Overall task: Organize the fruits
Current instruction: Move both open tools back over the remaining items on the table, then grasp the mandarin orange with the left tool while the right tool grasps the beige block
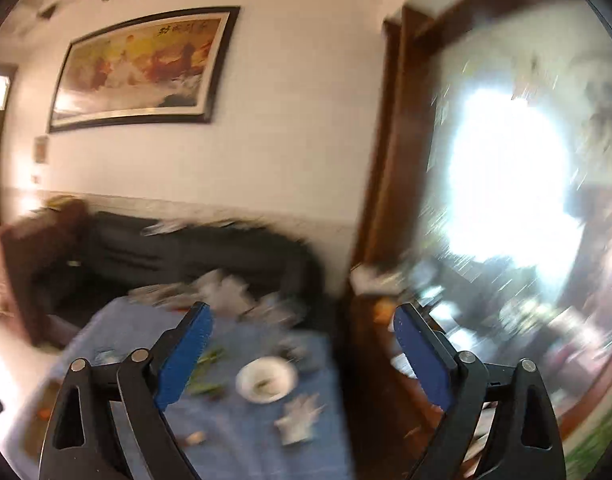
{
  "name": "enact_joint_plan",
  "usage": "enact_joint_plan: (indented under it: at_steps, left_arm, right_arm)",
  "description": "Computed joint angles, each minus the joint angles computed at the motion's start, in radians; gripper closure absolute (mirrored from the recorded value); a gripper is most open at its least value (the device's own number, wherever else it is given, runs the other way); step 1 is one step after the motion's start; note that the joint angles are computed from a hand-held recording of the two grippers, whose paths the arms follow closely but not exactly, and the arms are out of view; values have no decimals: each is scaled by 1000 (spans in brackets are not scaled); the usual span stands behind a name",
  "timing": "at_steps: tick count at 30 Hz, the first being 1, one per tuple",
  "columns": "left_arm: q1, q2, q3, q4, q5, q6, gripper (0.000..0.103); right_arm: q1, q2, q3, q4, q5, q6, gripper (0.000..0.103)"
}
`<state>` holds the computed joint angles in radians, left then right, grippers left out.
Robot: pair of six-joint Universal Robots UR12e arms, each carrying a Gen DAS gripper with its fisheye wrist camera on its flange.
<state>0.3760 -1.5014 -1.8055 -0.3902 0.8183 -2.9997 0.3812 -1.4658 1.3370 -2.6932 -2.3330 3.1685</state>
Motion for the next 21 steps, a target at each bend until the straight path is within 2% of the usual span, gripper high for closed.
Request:
enact_joint_plan:
  at_steps: [1,3,5,8,10,11,12,14,19,21]
  left_arm:
    - [-7,-11,8,4,2,5,22]
    - [-19,-31,17,3,0,13,22]
    - [-29,-53,25,-42,-15,38,22]
    - [-44,-90,38,-126,-27,82,22]
    - [-54,-117,45,-166,-19,104,22]
    - [-56,-127,48,-183,-19,109,22]
    - [-58,-139,51,-199,-18,112,22]
    - [-67,-163,58,-232,-2,123,22]
    - [-102,-195,61,-283,72,136,22]
    - [-121,-202,56,-282,110,136,22]
  right_arm:
    - [0,4,-1,-11,13,-2,1]
    - [-12,16,20,-30,96,14,0]
    - [-32,32,46,-20,185,44,0]
    - [-65,66,95,43,369,104,1]
    - [-86,95,123,90,491,143,13]
    - [-100,118,142,97,576,180,25]
    - [-112,122,165,91,633,207,28]
    - [-139,153,208,57,753,286,28]
    - [-185,232,245,2,892,444,28]
    - [-190,261,242,-5,889,455,28]
